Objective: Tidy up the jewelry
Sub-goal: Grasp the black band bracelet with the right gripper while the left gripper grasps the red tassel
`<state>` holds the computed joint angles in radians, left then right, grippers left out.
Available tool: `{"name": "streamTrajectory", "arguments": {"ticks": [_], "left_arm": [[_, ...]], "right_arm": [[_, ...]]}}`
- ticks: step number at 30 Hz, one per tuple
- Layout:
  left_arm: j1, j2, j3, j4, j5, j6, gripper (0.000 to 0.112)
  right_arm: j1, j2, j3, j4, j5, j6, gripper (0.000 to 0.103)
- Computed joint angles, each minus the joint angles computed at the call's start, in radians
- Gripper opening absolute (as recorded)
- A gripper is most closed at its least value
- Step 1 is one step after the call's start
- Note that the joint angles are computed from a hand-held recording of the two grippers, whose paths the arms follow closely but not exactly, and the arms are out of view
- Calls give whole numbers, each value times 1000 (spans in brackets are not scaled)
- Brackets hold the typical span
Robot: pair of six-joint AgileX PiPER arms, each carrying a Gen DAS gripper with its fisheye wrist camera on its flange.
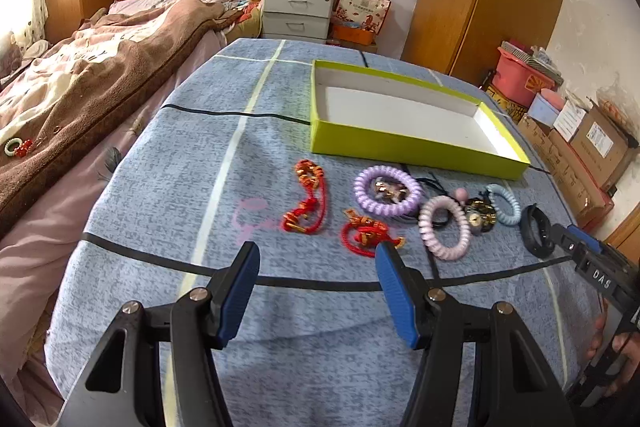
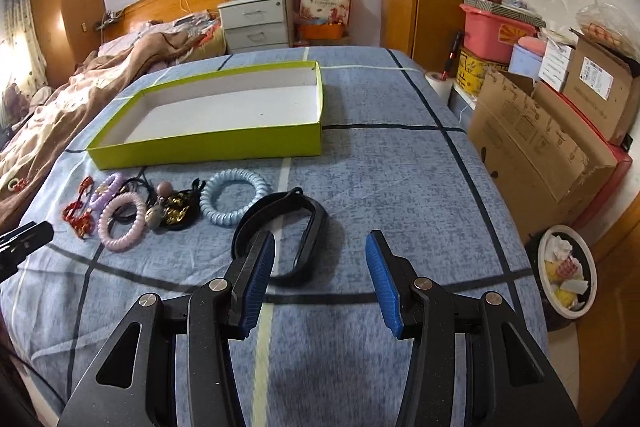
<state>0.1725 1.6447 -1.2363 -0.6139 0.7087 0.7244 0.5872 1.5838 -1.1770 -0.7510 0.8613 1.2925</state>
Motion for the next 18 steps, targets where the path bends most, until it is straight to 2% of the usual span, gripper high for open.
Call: {"name": "streamTrajectory", "arguments": {"ticks": [3,6,8,13,14,16,18], "left_arm": [[15,29,-41,-10,42,-13,62],[12,27,-40,3,23,-16,62],[22,48,-63,-14,53,-10,62],[18,75,-94,14,60,-40,62],[17,82,-102,19,63,-43,62],[16,94,-119,35,65,-60,62],[16,104,-136,45,73,-75,62]], "right_arm": [[-37,31,-27,52,-13,-68,48],[-52,39,-29,84,-34,-98,48],[-55,53,-39,94,-23,-107,48],[-56,58,-40,93,-19,-99,48],[-55,60,-42,91,-16,-97,46],[-59,69,-49,103,-14,-103,26],[-63,69,-48,106,-17,-104,24]]}}
